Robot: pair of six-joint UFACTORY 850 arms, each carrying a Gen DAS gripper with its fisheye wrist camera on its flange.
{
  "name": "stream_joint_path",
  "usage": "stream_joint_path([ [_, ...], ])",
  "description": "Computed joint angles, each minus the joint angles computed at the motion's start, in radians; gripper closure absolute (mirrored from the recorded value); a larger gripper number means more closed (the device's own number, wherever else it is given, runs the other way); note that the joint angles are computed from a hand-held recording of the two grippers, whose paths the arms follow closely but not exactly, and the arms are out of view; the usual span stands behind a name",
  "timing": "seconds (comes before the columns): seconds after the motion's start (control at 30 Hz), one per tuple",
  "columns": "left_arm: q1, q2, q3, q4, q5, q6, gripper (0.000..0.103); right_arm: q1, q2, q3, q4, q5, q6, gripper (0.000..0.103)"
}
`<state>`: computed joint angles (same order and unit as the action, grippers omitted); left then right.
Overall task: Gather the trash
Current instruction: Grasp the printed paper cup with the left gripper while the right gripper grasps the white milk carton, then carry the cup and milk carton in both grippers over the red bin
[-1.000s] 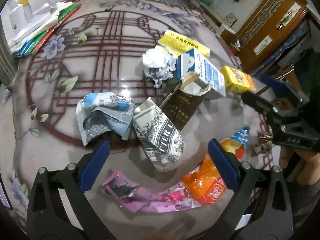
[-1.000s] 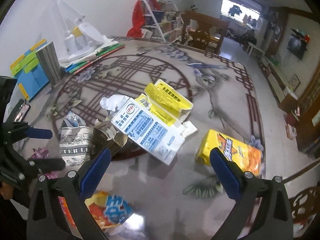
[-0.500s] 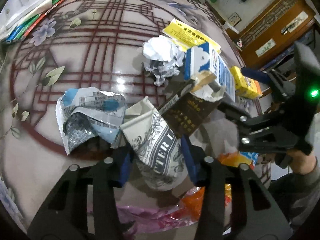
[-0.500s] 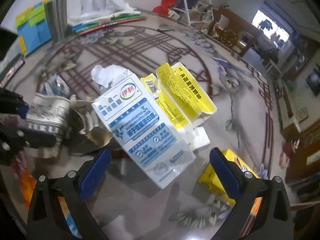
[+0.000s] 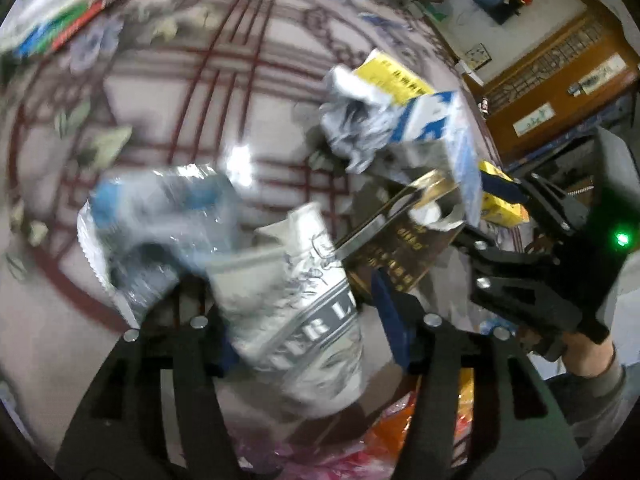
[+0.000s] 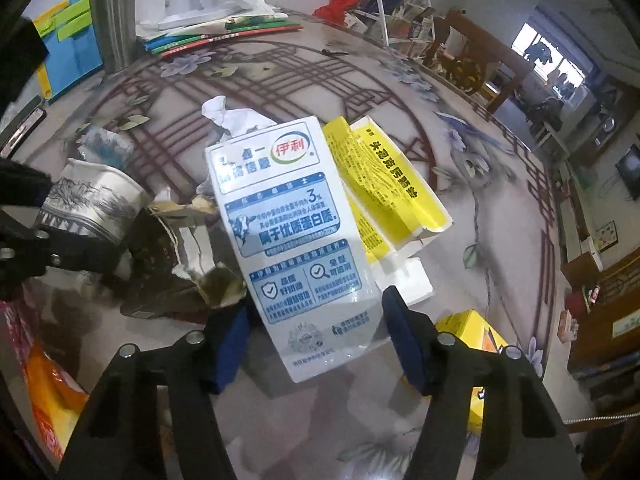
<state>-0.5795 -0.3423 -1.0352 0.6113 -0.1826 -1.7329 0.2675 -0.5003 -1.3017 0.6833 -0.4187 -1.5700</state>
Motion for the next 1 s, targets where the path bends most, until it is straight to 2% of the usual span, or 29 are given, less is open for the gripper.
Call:
stream_joint_path([
  [0.03, -0.004, 0.003, 0.003, 0.046, -0.011, -0.047, 0.060, -0.001, 0.002, 0.001, 0.001, -0.002, 0.002, 0.043],
  [0.13, -0.008, 0.018, 0.021, 0.116, 0.014, -0.121, 0.061, -0.009, 0.005, 0.000, 0.009, -0.021, 0.015, 0.044],
  [0.27, -0.034, 0.037, 0.014, 0.228, -0.054, -0.203, 0.061, -0.017, 0.014, 0.000, 0.022, -0.028, 0.030, 0.044],
  [0.47, -0.061, 0.059, -0.005, 0.271, -0.148, -0.211, 0.061, -0.040, 0.045, 0.001, 0.073, -0.070, 0.030, 0.046],
  [1.0, -0.133, 0.112, -0.029, 0.325, -0.299, -0.216, 0.061, -0.117, 0.163, 0.068, 0.206, -0.150, -0.008, 0.048],
])
